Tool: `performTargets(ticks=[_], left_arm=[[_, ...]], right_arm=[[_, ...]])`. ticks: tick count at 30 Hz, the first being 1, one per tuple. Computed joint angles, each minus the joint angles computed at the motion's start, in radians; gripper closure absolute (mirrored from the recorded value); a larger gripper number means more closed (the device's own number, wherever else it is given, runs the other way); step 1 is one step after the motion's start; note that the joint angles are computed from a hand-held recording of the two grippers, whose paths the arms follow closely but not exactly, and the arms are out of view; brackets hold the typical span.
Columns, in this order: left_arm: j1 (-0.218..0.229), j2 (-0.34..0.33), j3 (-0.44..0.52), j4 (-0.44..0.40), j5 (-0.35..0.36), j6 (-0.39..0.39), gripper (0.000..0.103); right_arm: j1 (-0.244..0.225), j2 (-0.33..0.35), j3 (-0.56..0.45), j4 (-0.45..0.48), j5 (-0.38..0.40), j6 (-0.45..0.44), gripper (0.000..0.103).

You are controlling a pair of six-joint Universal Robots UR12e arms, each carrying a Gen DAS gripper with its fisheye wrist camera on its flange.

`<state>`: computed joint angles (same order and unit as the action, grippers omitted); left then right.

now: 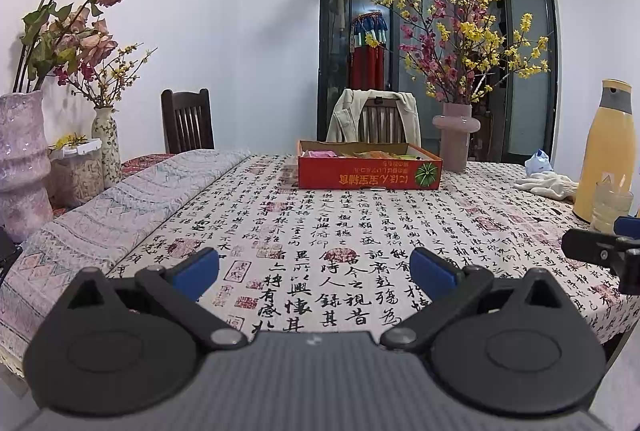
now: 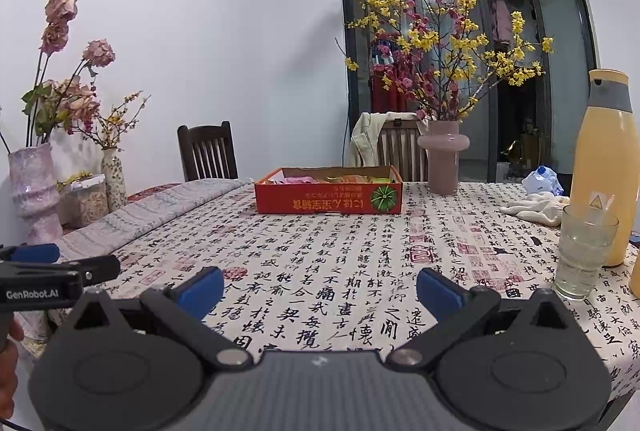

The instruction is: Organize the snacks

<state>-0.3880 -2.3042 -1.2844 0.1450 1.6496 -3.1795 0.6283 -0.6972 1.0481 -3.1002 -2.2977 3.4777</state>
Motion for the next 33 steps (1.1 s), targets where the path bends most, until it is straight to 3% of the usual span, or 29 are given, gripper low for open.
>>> performTargets(ticks=[33], left_arm=[[-0.001, -0.003, 0.002, 0.011, 0.010, 0.009, 0.000]], right_arm=[[0.001, 0.001, -0.001, -0.001, 0.004, 0.000, 0.000]])
